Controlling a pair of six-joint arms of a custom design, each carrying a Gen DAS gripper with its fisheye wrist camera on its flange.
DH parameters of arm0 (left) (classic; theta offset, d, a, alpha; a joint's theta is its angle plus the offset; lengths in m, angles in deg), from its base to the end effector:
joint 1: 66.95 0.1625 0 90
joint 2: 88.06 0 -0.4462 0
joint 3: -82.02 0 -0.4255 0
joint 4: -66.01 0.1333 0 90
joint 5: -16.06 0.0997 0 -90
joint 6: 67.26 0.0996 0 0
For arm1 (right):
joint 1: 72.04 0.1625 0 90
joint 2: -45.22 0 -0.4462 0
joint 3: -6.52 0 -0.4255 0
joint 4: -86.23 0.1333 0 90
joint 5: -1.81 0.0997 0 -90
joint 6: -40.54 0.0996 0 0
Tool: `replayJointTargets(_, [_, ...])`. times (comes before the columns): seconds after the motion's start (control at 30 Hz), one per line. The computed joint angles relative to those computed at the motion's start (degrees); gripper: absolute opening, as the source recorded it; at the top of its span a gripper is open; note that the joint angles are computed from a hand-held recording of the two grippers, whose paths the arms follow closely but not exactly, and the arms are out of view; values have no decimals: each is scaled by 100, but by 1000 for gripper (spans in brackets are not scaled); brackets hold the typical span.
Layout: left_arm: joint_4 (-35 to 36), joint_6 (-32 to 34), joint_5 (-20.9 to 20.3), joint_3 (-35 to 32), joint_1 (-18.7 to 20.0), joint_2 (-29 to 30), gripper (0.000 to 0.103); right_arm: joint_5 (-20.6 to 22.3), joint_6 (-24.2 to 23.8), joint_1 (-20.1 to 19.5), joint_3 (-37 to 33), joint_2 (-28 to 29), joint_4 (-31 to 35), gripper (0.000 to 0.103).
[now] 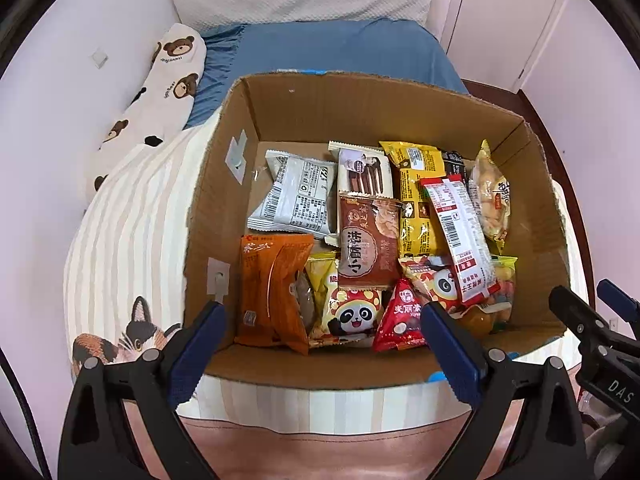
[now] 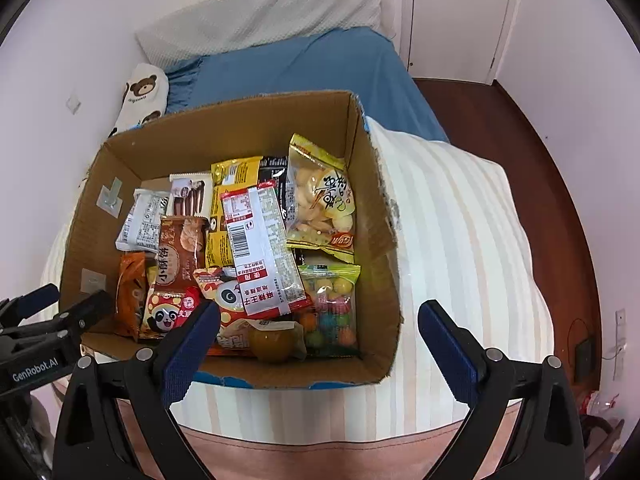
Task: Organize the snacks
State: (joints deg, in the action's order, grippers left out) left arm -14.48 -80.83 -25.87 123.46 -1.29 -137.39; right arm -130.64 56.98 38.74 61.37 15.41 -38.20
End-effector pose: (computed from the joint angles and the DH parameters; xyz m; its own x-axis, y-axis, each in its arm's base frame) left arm -0.1449 -0.8235 0.4900 -0.6801 0.0727 -0.7295 0.2597 0.9544 -0.1470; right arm 0.3751 -0.8021 0.1480 -0.7982 0.1087 0.5925 -0.1294 0.9297 -0.3449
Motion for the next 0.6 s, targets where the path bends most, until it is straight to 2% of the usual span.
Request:
replayJointTargets(0.17, [-611, 121, -9, 532, -156, -373, 99, 18, -112, 119, 316, -259, -312, 101])
replayJointTargets(0.3, [-1207, 279, 163, 1138, -408, -828, 99, 9, -266, 280, 727, -574, -719, 101])
replayJointTargets(0.6, [-1628, 221, 316, 2078, -943, -1713, 99, -285, -450, 783, 1691, -1333, -1562, 101])
